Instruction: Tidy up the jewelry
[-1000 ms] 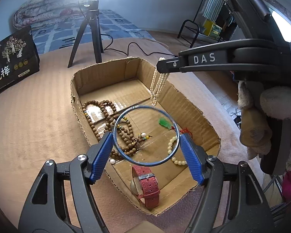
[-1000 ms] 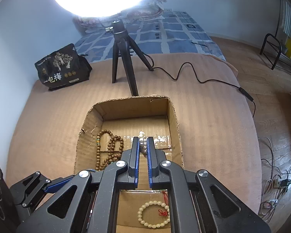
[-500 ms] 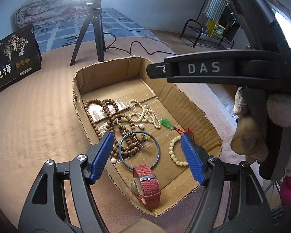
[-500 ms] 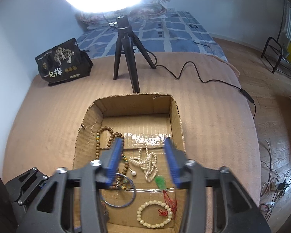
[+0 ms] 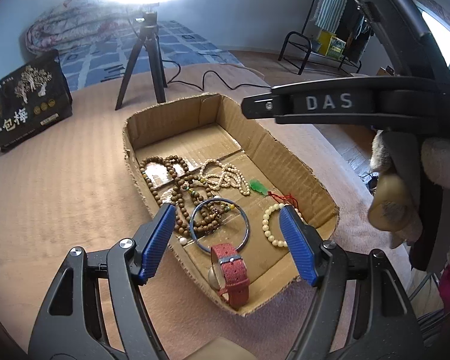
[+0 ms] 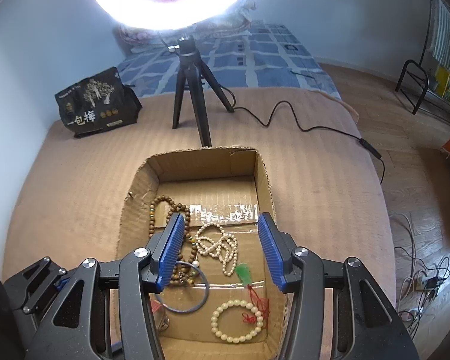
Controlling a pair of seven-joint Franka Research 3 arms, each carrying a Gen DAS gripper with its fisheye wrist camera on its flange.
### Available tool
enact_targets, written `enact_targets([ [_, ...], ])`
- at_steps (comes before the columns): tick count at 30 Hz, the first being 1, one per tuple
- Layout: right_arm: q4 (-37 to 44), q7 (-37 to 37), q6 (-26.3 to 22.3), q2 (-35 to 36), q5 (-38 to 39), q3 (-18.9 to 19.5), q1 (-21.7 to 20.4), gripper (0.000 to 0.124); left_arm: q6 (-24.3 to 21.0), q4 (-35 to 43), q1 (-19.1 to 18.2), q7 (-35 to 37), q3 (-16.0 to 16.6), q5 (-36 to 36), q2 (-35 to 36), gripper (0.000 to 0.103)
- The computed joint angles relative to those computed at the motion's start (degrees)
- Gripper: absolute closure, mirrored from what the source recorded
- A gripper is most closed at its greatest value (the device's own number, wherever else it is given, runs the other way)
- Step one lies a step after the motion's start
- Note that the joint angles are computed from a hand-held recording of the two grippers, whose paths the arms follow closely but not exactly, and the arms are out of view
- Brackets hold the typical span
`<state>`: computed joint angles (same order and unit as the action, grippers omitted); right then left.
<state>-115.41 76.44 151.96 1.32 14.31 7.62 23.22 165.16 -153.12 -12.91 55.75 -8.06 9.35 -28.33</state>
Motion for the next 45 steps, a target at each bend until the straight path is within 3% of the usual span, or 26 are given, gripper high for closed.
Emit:
enact_targets([
  [16, -11.8, -0.5, 3.2, -14.2, 3.7, 0.3, 0.6, 0.073, -6.9, -7.2, -1.5, -2.0, -0.7, 1.2, -17.0, 0.029],
  [30, -23.0, 2.3, 9.4, -25.4, 0.7, 2.5, 0.8, 0.059, -17.4, -10.6, -3.5, -3.6, -4.2, 4.6, -31.5, 0.028],
  [33, -25.1, 4.4, 11.0, -27.3, -1.3, 4.1, -0.5, 0.054, -19.6, -10.8, -3.5, -4.6, -4.9, 5.4, -33.5, 0.022],
  [39, -27.8, 8.5, 14.1, -29.8, -4.9, 6.5, -2.2, 0.044, -23.7, -10.7, -2.5, -6.8, -7.0, 8.4, -35.9, 0.021],
  [45, -29.9, 12.2, 16.7, -31.7, -7.9, 8.7, -4.5, 0.044, -26.1, -10.8, -3.2, -7.5, -6.5, 9.6, -36.3, 0.021],
])
